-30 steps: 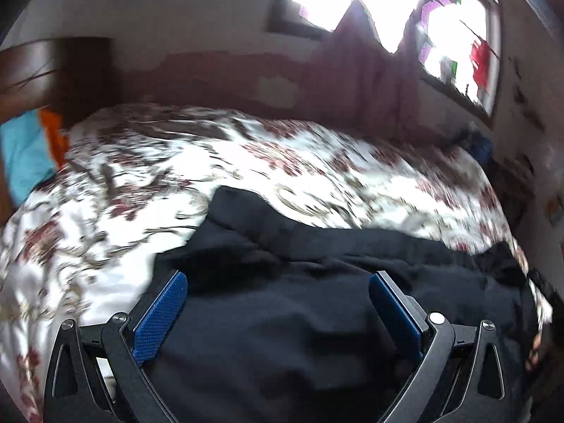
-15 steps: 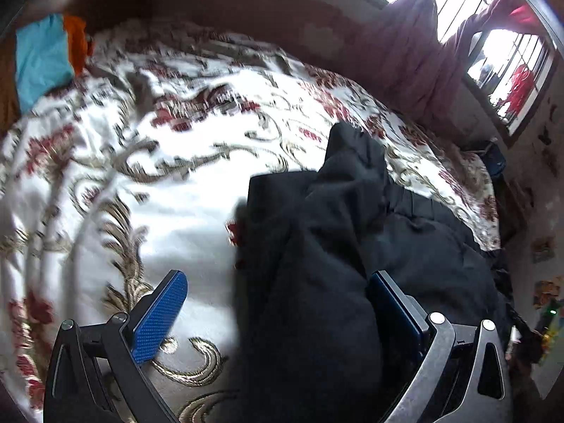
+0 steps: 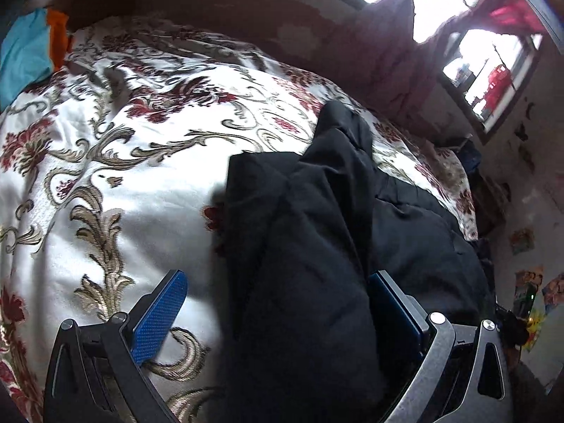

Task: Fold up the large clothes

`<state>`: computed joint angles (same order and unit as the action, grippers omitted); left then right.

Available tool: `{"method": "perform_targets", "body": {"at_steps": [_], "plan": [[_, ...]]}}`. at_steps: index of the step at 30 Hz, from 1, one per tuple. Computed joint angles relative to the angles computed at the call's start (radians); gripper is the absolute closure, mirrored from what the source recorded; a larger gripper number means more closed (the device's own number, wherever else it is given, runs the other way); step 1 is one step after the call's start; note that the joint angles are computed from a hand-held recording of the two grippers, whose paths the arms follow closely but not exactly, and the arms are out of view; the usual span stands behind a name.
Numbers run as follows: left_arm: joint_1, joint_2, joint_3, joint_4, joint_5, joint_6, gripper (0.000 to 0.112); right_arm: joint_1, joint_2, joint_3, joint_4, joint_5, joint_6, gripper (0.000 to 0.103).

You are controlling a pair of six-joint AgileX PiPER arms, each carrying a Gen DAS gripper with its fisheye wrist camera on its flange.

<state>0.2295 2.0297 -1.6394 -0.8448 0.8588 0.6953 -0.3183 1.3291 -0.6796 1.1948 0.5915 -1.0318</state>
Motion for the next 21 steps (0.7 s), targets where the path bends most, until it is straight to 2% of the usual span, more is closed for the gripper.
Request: {"method": "perform_targets", "body": {"at_steps": [4,8,11,15,21], "plan": [[-0.009,-0.011,0.022,-0.009,-0.004,0.041,0.009,-0.076,0.063,-0.012,0.087,0.185,-0.144,0.001],[-0.006,0.005,0.003,-0.033,0.051,0.087,0.009,-0.143,0.105,-0.009,0.140,0.315,-0.235,0.001],[-0.006,0.005,0.014,-0.055,0.086,0.149,0.009,-0.132,0.102,-0.003,0.147,0.296,-0.231,0.001],[-0.009,-0.002,0.040,-0.071,0.063,0.175,0.009,-0.076,0.074,0.002,0.113,0.210,-0.181,0.001],[-0.004,-0.014,0.079,-0.109,0.039,0.221,0.009,-0.059,0.079,-0.018,0.094,0.192,-0.148,0.001]]}}
